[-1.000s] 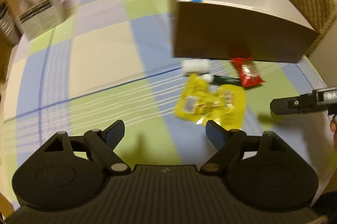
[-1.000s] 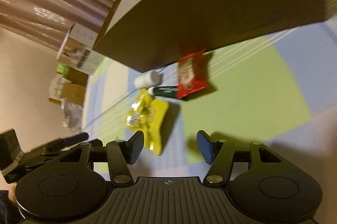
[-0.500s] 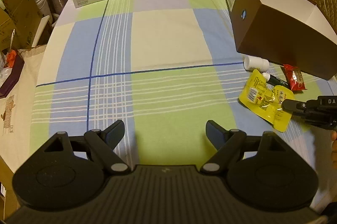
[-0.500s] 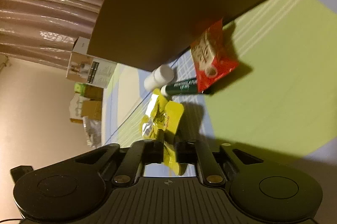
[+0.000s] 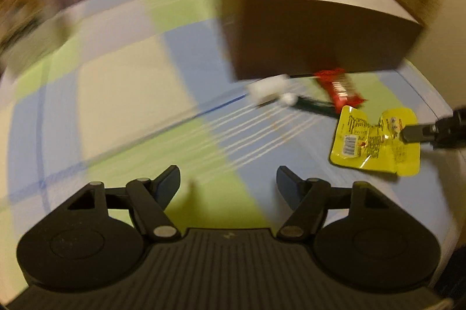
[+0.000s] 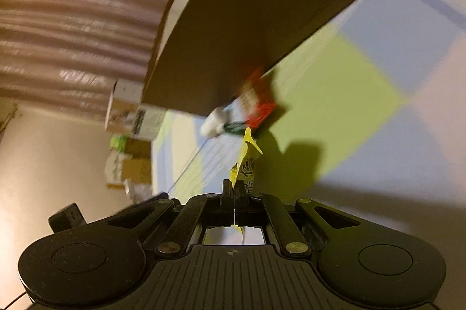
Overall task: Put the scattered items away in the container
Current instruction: 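Grasp the white bottle with the left tool while the right tool holds the yellow packet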
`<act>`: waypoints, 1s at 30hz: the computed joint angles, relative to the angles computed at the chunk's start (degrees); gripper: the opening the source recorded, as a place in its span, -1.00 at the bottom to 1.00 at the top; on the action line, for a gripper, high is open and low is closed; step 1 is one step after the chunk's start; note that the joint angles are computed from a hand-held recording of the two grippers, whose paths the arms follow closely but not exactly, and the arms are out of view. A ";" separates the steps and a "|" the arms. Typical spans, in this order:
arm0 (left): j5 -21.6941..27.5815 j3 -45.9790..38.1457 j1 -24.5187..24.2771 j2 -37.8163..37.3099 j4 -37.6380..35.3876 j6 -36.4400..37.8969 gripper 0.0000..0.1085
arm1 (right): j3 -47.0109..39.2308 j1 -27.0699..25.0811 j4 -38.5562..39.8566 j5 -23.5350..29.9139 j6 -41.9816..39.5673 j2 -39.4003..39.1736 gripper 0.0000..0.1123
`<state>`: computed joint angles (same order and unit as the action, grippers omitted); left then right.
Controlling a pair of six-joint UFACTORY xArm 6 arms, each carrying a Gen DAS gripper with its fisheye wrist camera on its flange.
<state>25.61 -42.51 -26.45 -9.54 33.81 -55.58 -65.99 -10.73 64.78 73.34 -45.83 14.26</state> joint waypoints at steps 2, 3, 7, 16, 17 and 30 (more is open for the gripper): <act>-3.21 -2.57 0.46 3.34 0.27 6.35 0.22 | 0.16 -2.13 -0.26 -0.91 1.71 -0.65 -0.95; -4.96 -3.85 0.78 4.99 0.26 9.88 0.20 | 0.20 -3.19 -0.45 -1.47 2.64 -0.92 -0.95; -8.44 -8.38 1.88 10.44 -1.65 21.46 0.04 | 0.20 -5.99 -0.80 -3.69 4.65 -1.65 -0.95; -8.06 -16.84 3.54 20.42 -2.91 38.75 -0.35 | 2.08 -7.75 -0.17 -7.40 7.07 -3.29 -0.95; -7.69 -17.59 3.57 21.33 -5.35 41.82 -0.36 | 2.29 -7.66 -0.20 -7.56 7.21 -3.46 -0.95; -5.98 -18.68 3.44 23.03 -24.30 56.59 -0.59 | 1.86 -9.48 -0.94 -6.61 7.64 -2.55 -0.95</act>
